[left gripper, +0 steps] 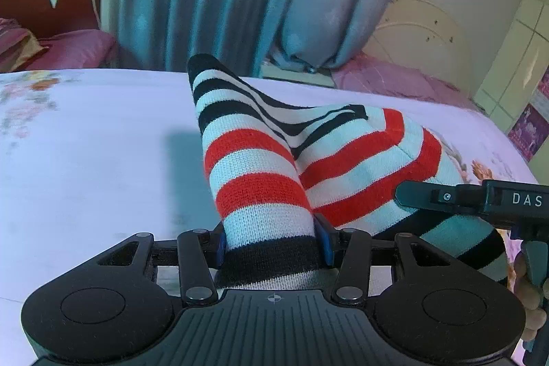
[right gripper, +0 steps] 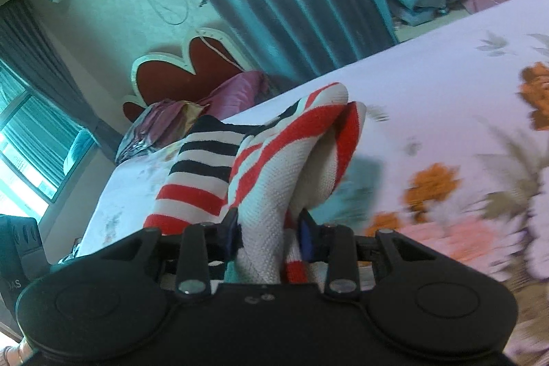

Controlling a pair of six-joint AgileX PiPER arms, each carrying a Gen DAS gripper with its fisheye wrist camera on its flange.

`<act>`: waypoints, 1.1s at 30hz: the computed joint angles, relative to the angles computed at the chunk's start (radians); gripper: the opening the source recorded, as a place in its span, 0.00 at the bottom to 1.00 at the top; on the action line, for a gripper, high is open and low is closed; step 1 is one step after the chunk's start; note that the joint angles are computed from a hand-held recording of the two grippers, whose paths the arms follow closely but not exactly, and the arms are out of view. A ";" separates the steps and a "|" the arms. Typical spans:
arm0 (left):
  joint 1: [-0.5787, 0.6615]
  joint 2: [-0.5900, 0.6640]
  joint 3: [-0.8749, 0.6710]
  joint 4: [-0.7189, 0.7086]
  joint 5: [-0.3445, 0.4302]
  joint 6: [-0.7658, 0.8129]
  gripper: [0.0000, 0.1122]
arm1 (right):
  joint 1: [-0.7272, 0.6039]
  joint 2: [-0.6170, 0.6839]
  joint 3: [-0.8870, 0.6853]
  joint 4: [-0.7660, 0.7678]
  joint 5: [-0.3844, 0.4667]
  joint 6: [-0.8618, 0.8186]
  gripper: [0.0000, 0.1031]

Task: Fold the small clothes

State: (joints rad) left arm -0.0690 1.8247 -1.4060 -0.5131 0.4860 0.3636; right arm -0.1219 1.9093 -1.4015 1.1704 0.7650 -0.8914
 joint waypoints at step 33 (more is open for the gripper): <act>0.655 0.315 -0.220 -0.524 0.178 0.882 0.61 | 0.589 0.298 -0.366 -0.771 -0.407 1.037 0.35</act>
